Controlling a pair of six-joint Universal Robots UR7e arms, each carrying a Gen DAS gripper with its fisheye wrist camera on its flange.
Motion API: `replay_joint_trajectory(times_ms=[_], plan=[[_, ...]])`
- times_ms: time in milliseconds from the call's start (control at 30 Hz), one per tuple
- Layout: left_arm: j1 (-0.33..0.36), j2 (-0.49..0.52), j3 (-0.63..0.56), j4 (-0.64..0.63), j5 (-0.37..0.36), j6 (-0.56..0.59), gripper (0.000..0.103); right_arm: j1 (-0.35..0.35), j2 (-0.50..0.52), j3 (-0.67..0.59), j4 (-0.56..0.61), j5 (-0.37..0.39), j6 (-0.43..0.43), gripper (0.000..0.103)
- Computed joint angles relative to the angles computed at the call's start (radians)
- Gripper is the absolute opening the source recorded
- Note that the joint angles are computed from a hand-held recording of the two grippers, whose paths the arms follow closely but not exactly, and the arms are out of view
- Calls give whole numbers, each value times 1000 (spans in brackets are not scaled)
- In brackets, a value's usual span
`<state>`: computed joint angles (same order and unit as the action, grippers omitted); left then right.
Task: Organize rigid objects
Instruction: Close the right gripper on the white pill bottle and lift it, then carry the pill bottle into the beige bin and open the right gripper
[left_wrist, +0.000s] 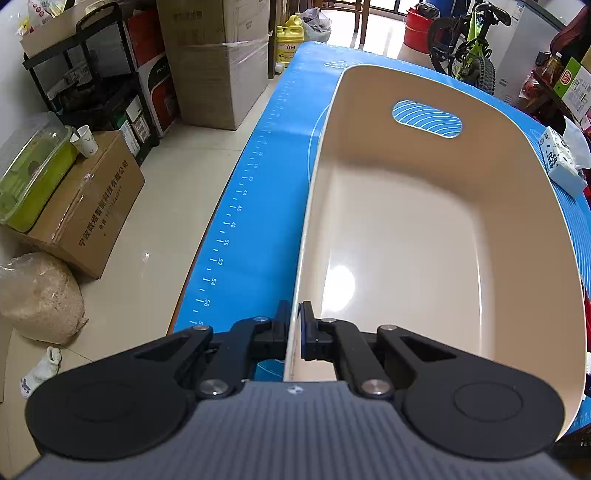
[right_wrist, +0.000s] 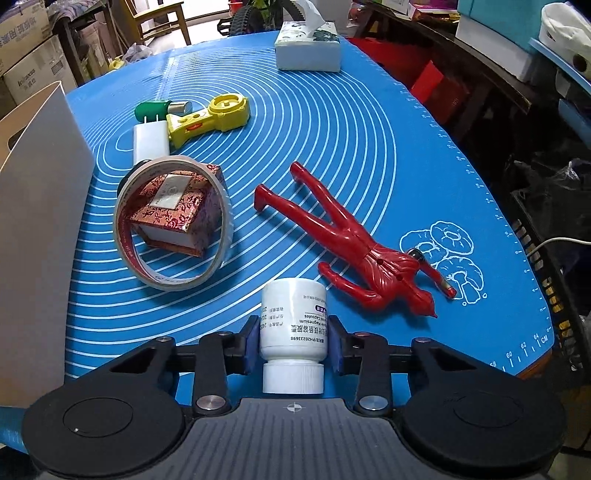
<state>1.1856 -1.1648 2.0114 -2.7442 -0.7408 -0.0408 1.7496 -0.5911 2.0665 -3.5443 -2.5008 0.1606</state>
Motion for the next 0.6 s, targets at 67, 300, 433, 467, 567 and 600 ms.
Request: replay_joint_trajectory(times_ms=[67, 300, 433, 467, 567, 600], plan=[[0, 0, -1, 2, 0, -2, 7, 2, 0, 4, -26, 3, -11, 44], [0, -1, 1, 8, 5, -12, 7, 44, 11, -12, -177, -15, -145, 44], [2, -1, -1, 10, 3, -18, 7, 75, 29, -49, -277, 5, -283, 44], [1, 0, -1, 9, 4, -17, 7, 83, 28, -60, -293, 15, -304, 44], [1, 2, -2, 9, 8, -15, 7, 100, 23, -92, -322, 59, -349, 44], [1, 4, -3, 9, 9, -15, 7, 105, 28, -108, -332, 68, -371, 44]])
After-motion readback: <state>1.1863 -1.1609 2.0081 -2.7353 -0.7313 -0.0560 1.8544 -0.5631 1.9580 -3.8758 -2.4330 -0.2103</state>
